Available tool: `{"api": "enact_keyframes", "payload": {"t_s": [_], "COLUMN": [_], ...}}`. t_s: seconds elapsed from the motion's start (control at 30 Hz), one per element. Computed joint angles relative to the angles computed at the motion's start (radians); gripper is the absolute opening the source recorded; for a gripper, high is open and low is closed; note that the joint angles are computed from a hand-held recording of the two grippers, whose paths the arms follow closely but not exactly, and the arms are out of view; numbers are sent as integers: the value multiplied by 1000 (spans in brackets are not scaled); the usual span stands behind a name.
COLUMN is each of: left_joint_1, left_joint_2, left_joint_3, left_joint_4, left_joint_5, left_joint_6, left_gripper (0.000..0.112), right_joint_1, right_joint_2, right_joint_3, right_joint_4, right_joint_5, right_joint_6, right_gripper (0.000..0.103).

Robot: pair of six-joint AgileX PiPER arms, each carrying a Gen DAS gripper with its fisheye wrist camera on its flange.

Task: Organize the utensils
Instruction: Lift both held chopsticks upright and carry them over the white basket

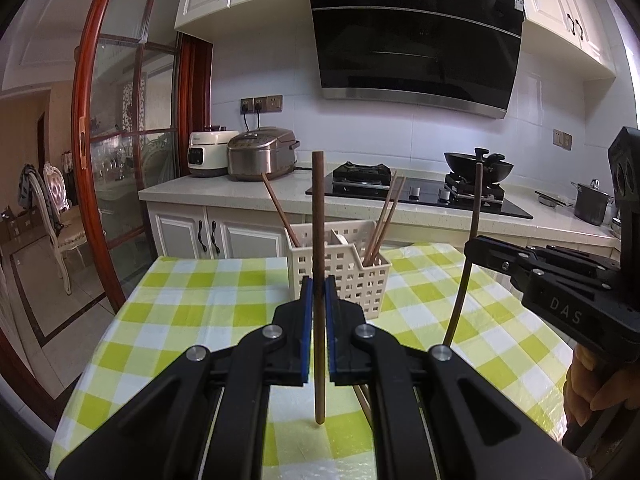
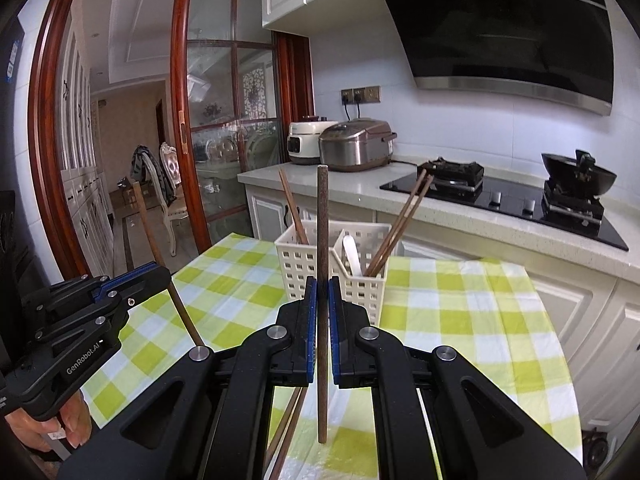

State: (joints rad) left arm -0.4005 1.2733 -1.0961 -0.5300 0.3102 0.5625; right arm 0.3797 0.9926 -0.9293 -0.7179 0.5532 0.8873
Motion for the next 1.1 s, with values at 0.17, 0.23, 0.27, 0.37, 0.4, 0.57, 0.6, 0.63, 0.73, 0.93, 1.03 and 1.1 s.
{"api": "enact_keyframes", "payload": {"t_s": [0.17,0.23,0.27,0.37,0.4,0.57,0.6,0.63,0.73,0.93,1.03,1.1], "left_joint_1": [0,0,-2,-10,-12,-15,-15,-15,-14,-5,13,26], "left_joint_2": [13,21,25,31,34,46,48,53,64,92,125,154], "left_joint_3": [-29,-41,-46,-61,-68,-99,-105,-114,-137,-197,-264,-319], "left_joint_4": [10,18,24,45,51,56,56,57,61,37,-21,-34], "left_joint_5": [8,11,11,9,9,11,12,14,13,21,60,87], "left_joint_6": [-6,-10,-15,-29,-32,-28,-27,-26,-24,8,56,59], "left_gripper": [6,6,6,6,6,6,6,6,6,6,6,6], "right_joint_1": [-23,-29,-36,-46,-53,-70,-75,-80,-91,-89,-115,-140], "right_joint_2": [24,30,34,44,47,60,62,65,76,110,137,159], "right_joint_3": [-29,-39,-43,-62,-67,-92,-98,-105,-122,-174,-212,-242], "right_joint_4": [10,13,21,24,33,31,38,41,48,13,29,61], "right_joint_5": [-19,-23,-29,-37,-41,-53,-56,-58,-66,-61,-70,-79], "right_joint_6": [-32,-42,-53,-71,-82,-96,-105,-112,-132,-128,-165,-206], "right_gripper": [6,6,6,6,6,6,6,6,6,6,6,6]}}
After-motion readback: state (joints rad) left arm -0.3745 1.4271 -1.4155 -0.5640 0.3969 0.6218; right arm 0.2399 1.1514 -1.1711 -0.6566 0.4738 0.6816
